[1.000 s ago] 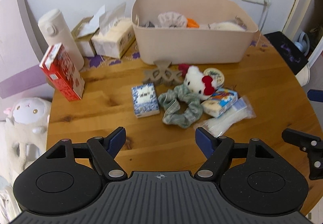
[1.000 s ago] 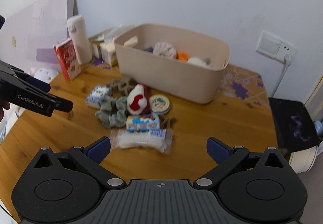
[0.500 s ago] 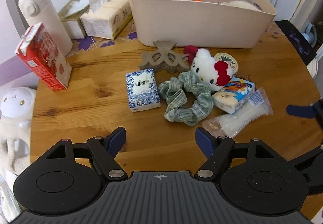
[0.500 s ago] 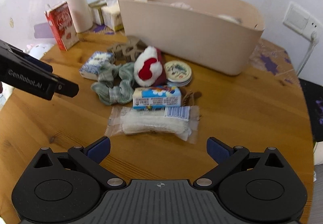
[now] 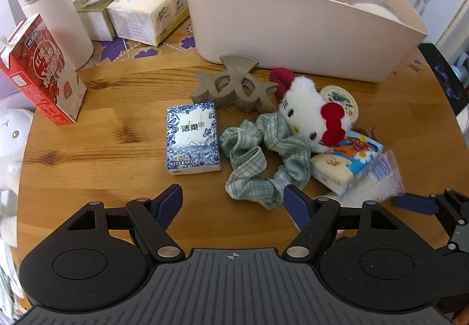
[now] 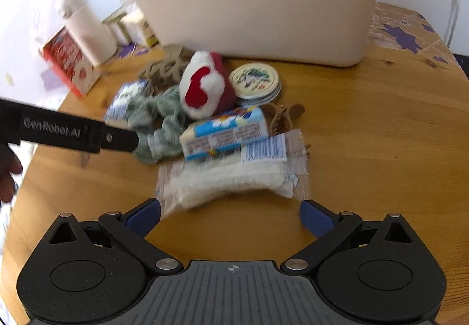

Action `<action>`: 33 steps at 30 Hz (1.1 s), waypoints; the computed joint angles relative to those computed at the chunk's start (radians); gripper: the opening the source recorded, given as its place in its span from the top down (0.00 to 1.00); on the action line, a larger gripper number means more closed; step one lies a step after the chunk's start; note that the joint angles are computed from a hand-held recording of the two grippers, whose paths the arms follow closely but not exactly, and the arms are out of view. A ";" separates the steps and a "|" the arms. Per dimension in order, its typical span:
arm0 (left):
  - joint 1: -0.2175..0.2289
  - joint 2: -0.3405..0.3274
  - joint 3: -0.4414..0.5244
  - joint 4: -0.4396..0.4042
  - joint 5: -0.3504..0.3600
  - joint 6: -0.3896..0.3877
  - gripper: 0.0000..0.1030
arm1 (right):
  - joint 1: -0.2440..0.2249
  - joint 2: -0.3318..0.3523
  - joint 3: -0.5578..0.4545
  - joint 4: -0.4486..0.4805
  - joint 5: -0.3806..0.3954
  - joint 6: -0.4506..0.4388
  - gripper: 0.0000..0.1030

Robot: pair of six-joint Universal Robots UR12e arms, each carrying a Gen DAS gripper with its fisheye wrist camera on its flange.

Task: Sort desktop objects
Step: 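Grasp the green checkered scrunchie with the left tool while the right tool grasps the white plastic packet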

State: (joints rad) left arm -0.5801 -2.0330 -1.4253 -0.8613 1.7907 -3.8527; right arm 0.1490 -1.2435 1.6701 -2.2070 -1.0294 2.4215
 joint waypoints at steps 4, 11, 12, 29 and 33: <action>0.004 -0.013 0.014 -0.014 0.007 -0.020 0.25 | 0.006 0.015 -0.015 -0.014 0.018 0.051 0.03; 0.009 -0.034 0.031 -0.035 0.004 -0.055 0.26 | 0.031 0.027 -0.015 -0.084 -0.013 0.076 0.09; 0.009 -0.035 0.031 -0.034 0.000 -0.056 0.26 | 0.033 0.027 -0.013 -0.094 -0.019 0.078 0.09; 0.004 -0.035 0.012 0.059 -0.051 -0.022 0.79 | 0.036 0.027 -0.010 -0.137 -0.039 0.074 0.66; -0.003 -0.033 0.014 0.053 -0.039 -0.004 0.85 | 0.025 0.022 -0.011 -0.109 -0.026 0.075 0.71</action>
State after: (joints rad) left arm -0.5836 -2.0660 -1.4111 -0.8086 1.7522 -3.8569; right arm 0.1739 -1.2216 1.6595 -2.3157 -1.0554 2.4963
